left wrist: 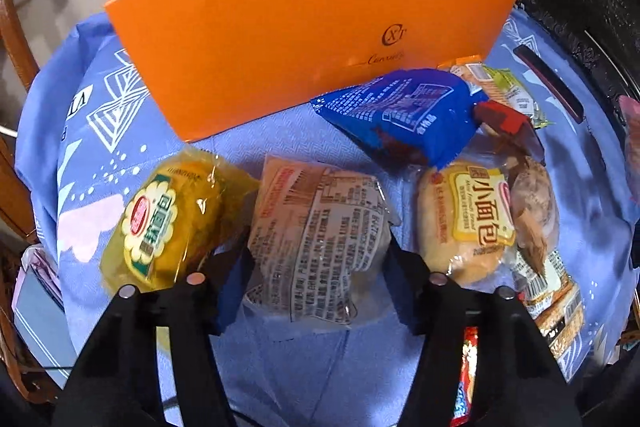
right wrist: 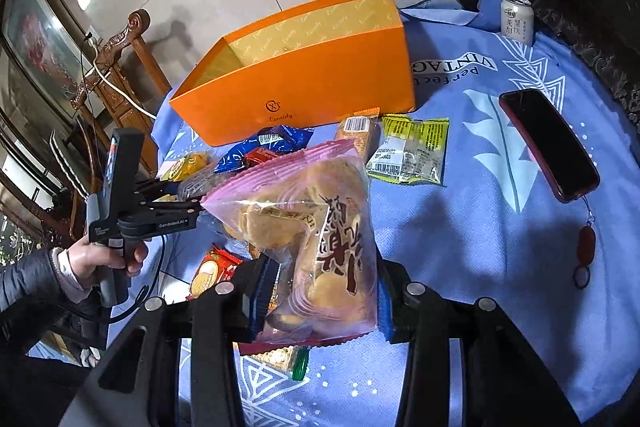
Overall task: Organize snacks
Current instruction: 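Lift both packs over the orange box and release them inside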
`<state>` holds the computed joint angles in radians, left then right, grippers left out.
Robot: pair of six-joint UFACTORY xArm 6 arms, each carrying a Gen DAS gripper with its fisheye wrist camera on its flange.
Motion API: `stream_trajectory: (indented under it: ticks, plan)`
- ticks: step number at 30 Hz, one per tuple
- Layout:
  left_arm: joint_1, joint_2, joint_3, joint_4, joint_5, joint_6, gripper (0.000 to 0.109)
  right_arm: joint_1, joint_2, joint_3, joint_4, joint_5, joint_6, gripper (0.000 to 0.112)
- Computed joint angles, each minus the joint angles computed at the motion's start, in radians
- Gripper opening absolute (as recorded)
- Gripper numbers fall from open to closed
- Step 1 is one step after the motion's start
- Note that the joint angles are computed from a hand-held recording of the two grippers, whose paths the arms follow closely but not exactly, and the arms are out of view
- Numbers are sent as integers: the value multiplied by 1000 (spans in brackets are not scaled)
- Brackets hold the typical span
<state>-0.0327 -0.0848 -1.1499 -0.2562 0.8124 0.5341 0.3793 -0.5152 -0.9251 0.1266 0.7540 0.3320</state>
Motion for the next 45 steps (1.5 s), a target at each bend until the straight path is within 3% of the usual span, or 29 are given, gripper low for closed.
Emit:
stream_trajectory:
  ticks: [14,22,28,36,45]
  plan:
    - [63,-170,84,-90,48,-27,54,5,15,-16,9,-7,-13,43]
    - [81,-201,5,-149,57,-56,54,12,63,-80,27,-22,-51,42]
    - [57,-84,-207,-152,65,-101,54,-2,177,-240,39,-55,-110,43]
    - [7,192,-614,-104,100,-198,54,-47,443,-586,36,-103,-150,43]
    - [-30,449,-966,-34,174,-271,54,-71,685,-888,52,-58,-195,43]
